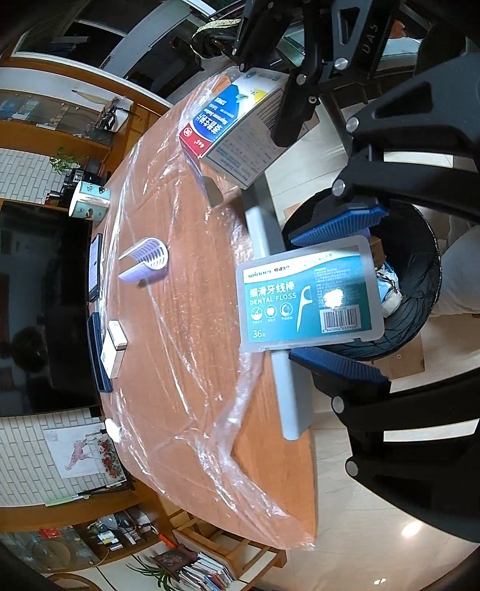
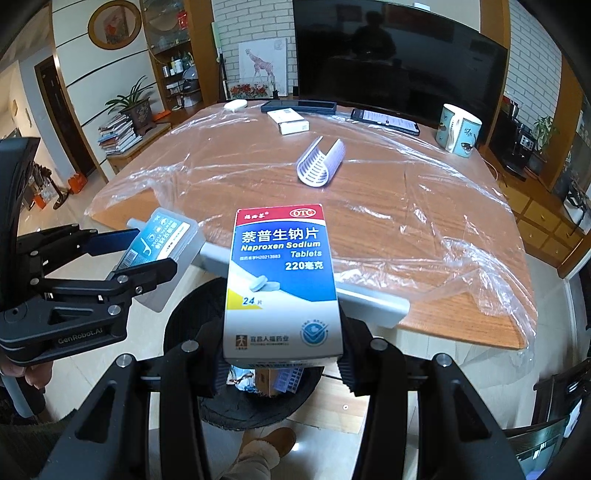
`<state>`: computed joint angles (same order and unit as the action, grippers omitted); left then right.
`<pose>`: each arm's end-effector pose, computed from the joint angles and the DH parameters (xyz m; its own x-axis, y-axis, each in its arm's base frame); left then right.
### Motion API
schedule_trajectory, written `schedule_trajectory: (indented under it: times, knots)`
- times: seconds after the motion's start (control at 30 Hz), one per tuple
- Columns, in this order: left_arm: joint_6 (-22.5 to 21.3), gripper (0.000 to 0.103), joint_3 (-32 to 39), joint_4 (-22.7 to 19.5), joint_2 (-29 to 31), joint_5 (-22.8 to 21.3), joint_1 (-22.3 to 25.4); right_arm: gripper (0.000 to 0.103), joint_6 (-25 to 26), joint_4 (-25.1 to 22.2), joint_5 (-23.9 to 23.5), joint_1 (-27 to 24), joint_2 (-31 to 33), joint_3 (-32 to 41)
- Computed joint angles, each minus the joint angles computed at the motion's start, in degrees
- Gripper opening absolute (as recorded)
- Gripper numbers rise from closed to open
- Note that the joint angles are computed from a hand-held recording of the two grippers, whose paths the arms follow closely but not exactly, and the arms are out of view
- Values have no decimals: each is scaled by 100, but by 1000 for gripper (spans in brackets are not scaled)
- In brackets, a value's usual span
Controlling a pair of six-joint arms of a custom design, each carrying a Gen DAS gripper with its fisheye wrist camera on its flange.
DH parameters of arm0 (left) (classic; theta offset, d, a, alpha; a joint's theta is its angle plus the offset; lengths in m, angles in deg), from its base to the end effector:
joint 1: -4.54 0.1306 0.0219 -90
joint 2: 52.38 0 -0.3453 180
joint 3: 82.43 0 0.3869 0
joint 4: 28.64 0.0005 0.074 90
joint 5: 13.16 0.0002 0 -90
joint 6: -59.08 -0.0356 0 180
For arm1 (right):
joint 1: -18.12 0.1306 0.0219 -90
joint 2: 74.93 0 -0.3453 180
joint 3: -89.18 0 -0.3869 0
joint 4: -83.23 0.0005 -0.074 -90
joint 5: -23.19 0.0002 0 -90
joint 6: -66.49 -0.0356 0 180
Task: Collect trash
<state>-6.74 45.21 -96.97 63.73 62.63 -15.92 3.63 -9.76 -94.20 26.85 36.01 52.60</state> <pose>0.5765 -0.2063 0.4271 -0.8024 -0.1244 -0.5837 -0.1269 0.9912 -0.0369 0.5150 0.0951 0.5688 -0.6020 -0.5022 -0.6207 -0.7116 0.6901 0.1318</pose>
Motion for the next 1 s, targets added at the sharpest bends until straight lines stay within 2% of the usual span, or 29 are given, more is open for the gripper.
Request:
schedule_trajectory:
  times: [0.6,1.0]
  knots:
    - [-8,57,-296,91,-287,49,-134,46,268,201,-15,35,-506,-626]
    - [-17,57,-464,23,-340,127,-205,46,479,103,-37,53,-727,-994]
